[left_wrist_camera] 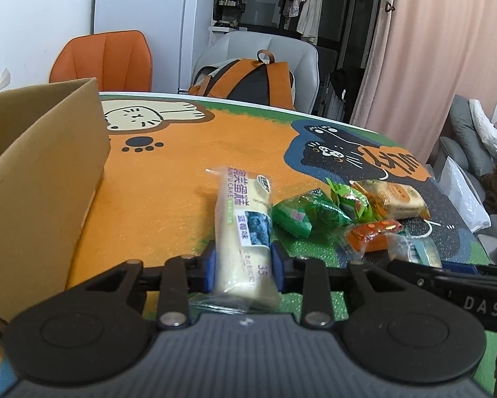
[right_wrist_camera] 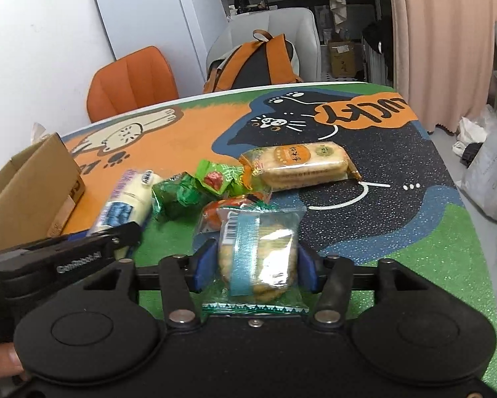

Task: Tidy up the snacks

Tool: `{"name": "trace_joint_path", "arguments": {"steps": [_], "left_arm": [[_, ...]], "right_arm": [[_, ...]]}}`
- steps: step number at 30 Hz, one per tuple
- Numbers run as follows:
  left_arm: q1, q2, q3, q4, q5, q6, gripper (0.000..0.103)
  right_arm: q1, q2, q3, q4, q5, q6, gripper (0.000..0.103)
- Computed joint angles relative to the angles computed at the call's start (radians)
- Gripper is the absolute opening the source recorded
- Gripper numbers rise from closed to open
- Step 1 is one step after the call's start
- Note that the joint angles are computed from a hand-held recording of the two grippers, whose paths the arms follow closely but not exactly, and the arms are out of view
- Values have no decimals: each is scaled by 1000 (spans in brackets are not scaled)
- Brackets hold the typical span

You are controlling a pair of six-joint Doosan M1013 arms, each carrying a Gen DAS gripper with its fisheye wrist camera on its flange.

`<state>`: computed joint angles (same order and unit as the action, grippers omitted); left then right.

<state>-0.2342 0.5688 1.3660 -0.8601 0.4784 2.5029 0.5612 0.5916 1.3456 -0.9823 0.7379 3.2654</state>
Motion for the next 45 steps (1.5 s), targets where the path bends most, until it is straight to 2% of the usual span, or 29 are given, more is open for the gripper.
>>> {"name": "trace_joint_path", "arguments": {"steps": [7,8,9,10,27,45], "left_arm": [[14,-8,6,-13,37,8,30],[16,-10,8,-16,39,11,30],[17,-13,13,-21,40,17,30],[19,-16,17,-28,42,25,30],[57,-78,74,-265,47,217,29],[114,-145,116,-488,67,397,29]], "right_arm": [[9,20,-33,15,45,-79,59],[10,22,-36,18,51,-89,57],[11,24,-42,20,65,-98,50],[13,26,-46,21,77,-104,50],[45,-13,-13,-123,32,46,50],[90,-13,-63,-249,36,84,50]]}}
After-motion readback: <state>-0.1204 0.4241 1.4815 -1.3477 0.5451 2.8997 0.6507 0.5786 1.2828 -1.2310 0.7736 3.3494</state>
